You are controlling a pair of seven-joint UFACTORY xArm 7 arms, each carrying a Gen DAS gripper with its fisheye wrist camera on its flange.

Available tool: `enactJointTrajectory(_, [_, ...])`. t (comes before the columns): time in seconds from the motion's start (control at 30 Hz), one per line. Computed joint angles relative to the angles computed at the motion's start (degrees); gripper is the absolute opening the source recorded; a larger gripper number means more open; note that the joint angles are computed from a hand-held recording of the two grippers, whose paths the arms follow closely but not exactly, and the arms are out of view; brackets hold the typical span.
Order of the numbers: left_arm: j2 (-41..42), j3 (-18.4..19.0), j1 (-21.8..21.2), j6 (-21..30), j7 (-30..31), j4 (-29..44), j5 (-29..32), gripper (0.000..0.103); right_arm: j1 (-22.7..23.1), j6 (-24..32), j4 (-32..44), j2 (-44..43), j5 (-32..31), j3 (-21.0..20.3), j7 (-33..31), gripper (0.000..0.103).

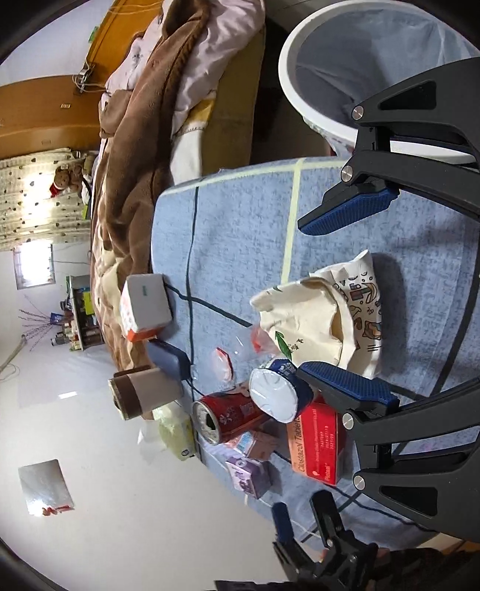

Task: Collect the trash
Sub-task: 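Grasp the cloth bag with the right tool while the left tool reaches the red tablet box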

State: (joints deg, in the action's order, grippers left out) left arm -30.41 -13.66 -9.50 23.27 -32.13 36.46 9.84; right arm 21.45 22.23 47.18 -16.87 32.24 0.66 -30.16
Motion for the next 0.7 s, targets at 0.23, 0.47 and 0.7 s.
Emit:
enactJointTrajectory(0.23, [4.05,-0.7,0.6,1.55,2.46,2.92,3.34,0.102,-1.01,1.64,1.43,1.21,-1.36,0.75,0.86,0.072])
enactJointTrajectory(0.47, [8.51,2.18,-2.3,1.0,9.03,5.74,1.33,0.102,-1.46,2.62,2.33,2.17,-1.67,1.13,0.94,0.058])
enactJointTrajectory(0.7, [11.4,4.07,-4.41,-0.19,15.52,7.2,-1.95,0.102,-2.03,3.99,3.21,3.06,-1.12,1.25,0.69,0.034])
